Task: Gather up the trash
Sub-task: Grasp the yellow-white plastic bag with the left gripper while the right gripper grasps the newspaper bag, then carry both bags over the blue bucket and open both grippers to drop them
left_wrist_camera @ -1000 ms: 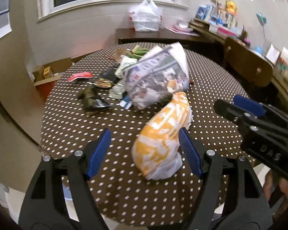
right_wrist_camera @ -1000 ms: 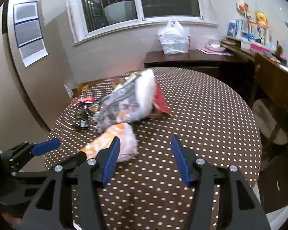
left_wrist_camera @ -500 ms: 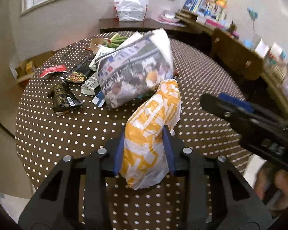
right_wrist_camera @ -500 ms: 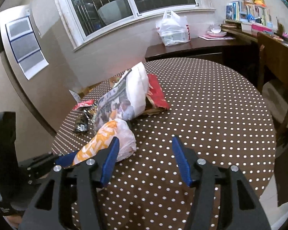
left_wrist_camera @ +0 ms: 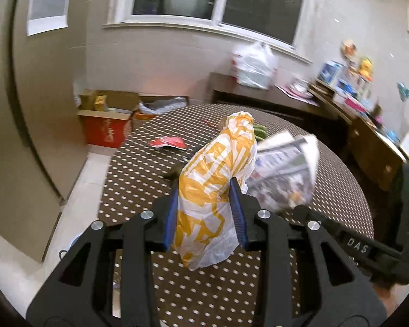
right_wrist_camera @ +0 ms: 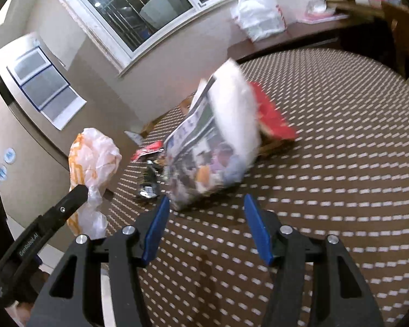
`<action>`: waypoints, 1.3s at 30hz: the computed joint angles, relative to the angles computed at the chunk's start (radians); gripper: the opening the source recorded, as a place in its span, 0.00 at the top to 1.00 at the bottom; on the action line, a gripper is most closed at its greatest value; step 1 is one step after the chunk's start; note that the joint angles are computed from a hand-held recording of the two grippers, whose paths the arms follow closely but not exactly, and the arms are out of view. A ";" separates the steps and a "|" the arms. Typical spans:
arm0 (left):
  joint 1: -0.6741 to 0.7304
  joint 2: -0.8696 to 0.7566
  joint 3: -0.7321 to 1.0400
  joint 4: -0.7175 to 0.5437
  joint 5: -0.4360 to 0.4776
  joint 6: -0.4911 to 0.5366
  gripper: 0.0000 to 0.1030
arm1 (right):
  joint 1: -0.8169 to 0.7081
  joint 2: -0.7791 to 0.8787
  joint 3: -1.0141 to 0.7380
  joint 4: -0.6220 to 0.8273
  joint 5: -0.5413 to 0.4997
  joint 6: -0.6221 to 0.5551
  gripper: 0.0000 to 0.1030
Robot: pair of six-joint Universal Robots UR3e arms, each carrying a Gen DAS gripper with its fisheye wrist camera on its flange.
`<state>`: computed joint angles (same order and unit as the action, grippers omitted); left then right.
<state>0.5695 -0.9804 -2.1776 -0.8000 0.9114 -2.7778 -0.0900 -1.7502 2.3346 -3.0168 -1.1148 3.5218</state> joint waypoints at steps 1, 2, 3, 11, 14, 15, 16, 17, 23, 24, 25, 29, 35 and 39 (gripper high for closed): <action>0.003 -0.006 0.003 0.006 0.001 -0.003 0.67 | 0.004 0.024 -0.006 -0.023 0.001 0.018 0.45; 0.001 -0.017 0.004 0.024 0.008 -0.009 0.67 | 0.004 0.050 -0.004 -0.071 0.006 0.046 0.45; -0.005 -0.022 0.004 0.035 0.015 -0.012 0.67 | 0.012 0.082 -0.014 -0.114 -0.006 0.077 0.45; -0.042 -0.111 0.037 0.117 0.042 -0.046 0.67 | 0.004 0.233 -0.064 -0.344 -0.032 0.194 0.72; -0.039 -0.137 0.050 0.126 0.032 -0.047 0.67 | 0.000 0.257 -0.092 -0.362 -0.014 0.185 0.81; -0.037 -0.137 0.050 0.127 0.029 -0.049 0.67 | 0.005 0.254 -0.087 -0.388 -0.015 0.180 0.84; -0.031 -0.136 0.051 0.126 0.023 -0.048 0.67 | 0.016 0.253 -0.093 -0.402 -0.027 0.173 0.88; -0.020 -0.132 0.051 0.118 0.011 -0.042 0.67 | 0.025 0.247 -0.093 -0.415 -0.033 0.163 0.91; 0.135 -0.021 0.028 -0.019 -0.110 0.041 0.67 | 0.153 0.196 -0.203 -0.359 -0.117 0.098 0.94; 0.169 -0.002 0.031 -0.059 -0.134 0.061 0.67 | 0.177 0.195 -0.225 -0.344 -0.131 0.089 0.94; 0.207 0.021 0.031 -0.099 -0.156 0.083 0.67 | 0.206 0.200 -0.251 -0.334 -0.143 0.081 0.94; 0.421 0.131 0.055 -0.370 -0.269 0.256 0.67 | 0.320 0.252 -0.375 -0.298 -0.171 0.068 0.94; 0.706 0.174 0.114 -0.709 -0.341 0.529 0.67 | 0.499 0.425 -0.629 -0.203 -0.210 0.042 0.94; 0.806 0.116 0.095 -0.691 -0.317 0.575 0.67 | 0.617 0.589 -0.851 -0.106 -0.239 0.019 0.94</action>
